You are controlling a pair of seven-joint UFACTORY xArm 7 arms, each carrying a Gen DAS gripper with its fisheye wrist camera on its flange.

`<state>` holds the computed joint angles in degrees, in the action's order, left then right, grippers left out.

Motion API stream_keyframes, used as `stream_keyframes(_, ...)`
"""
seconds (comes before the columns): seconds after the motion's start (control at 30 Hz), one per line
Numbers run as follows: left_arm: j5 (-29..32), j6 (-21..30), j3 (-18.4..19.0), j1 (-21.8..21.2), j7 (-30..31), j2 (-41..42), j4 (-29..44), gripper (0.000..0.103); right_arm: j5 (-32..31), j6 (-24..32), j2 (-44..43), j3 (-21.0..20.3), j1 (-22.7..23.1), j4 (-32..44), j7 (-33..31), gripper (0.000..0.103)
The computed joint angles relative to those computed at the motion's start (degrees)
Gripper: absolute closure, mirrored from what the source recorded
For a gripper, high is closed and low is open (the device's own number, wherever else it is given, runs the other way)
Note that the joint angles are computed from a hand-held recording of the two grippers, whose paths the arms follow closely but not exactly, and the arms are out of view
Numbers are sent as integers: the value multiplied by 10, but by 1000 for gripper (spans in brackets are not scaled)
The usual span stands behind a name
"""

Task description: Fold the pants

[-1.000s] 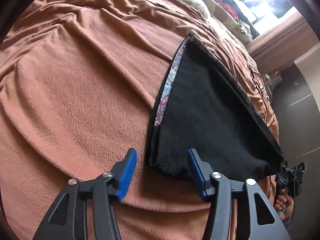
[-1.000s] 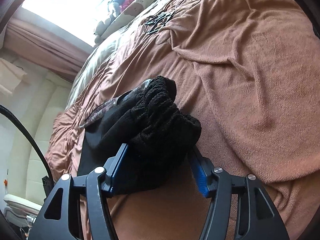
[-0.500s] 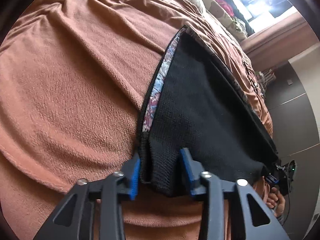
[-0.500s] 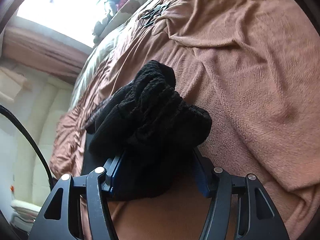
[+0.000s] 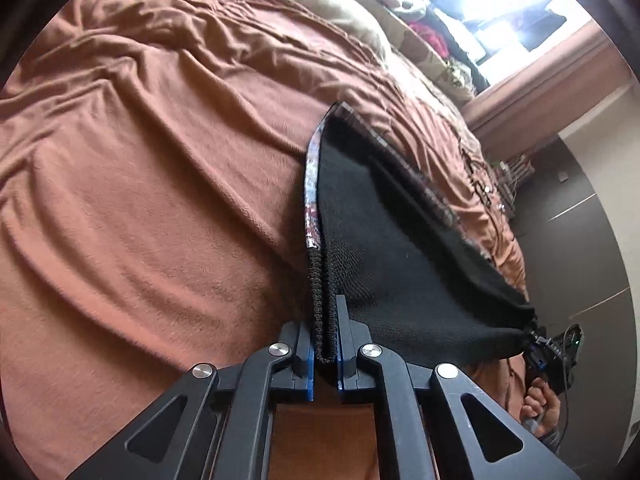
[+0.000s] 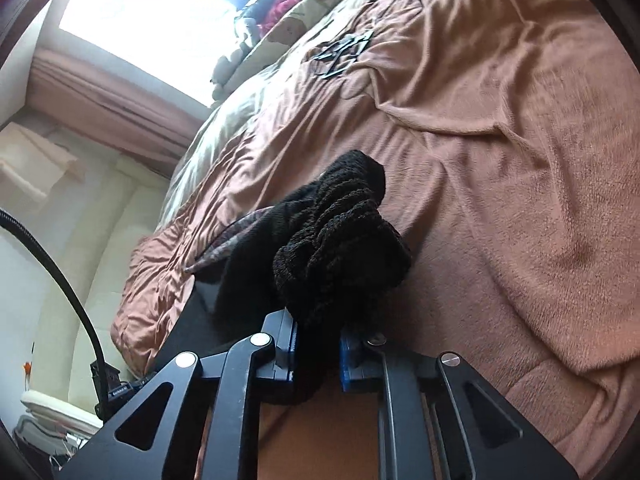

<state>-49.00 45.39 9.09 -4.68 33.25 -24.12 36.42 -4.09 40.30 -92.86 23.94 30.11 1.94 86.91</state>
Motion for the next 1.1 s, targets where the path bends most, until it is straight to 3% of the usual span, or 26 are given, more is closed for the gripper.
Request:
stream_keyframes(0.27,40,37,23,24,-25,-94,-47,96,7,-2,27,4,13,25,-8,91)
stream_keyframes(0.57,99,90,60,58,-62,-212,-99,96,24,17,31,41,51,39,16,92)
stream_keyframes(0.8,159,157,91,106,-89,-318,-136,96,33,47,34,74,95,57,51,92)
stream_keyframes(1.1,216,255,140,169,-106,-397,-143,96,49,92,46,94,133,98,61,92)
